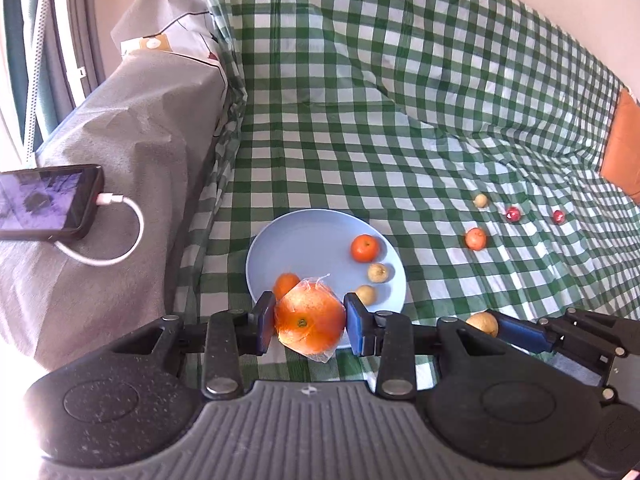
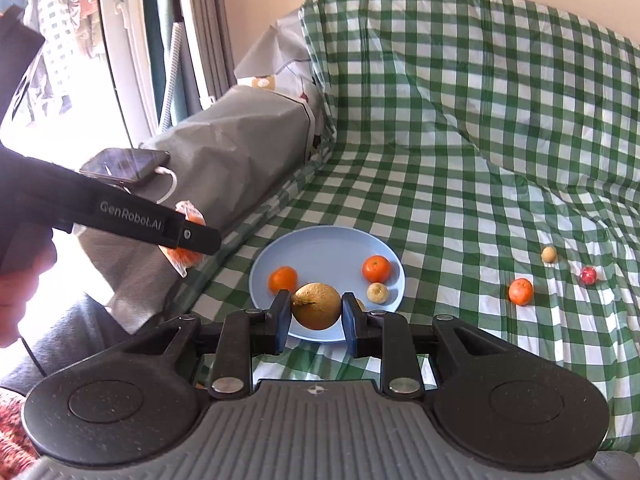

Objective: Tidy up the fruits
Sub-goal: 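Carry the bagged orange and yellow plum over the blue plate with both tools, then open both tools to drop the bagged orange and plum onto the plate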

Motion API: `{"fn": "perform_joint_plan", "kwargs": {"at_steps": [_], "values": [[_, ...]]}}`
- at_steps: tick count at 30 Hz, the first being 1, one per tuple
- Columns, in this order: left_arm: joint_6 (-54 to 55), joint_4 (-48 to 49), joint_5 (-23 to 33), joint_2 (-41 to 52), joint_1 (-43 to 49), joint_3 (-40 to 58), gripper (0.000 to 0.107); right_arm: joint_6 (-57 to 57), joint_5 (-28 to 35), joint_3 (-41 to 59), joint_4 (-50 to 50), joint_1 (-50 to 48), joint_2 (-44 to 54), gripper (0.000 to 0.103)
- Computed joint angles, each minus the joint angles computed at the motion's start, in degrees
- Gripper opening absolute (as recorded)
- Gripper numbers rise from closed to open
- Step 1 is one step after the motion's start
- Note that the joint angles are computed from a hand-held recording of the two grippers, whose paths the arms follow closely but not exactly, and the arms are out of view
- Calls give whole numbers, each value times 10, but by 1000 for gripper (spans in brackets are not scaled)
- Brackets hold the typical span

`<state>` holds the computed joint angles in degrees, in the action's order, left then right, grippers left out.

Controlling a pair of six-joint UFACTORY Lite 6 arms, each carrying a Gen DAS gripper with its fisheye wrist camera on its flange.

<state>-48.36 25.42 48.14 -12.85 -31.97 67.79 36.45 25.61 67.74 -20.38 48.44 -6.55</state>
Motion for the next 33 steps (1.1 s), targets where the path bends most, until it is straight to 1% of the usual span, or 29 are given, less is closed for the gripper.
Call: {"fn": "perform_joint_plan", "kwargs": {"at_steps": [6,14,22,29,31,32,33], "values": [[57,-29,-46,85,58,29,41,-55,-31,36,51,-31,89,28],[94,-37,-91,220,110,89,41,-110,-52,145,95,-61,250,28],[142,-64,-110,345,147,166,41,-162,-40,262,125,-75,383,28],[152,-56,-104,398,156,210,42,-199,-10,353,148,-73,469,28],[154,-58,-100,401,158,218,58,-230,2,377,173,-76,485,29],[153,-58,-102,395,158,214,81,-242,8,386,185,-78,490,30],[135,-44,-103,384,155,207,99,-238,12,390,182,-78,489,35]]}}
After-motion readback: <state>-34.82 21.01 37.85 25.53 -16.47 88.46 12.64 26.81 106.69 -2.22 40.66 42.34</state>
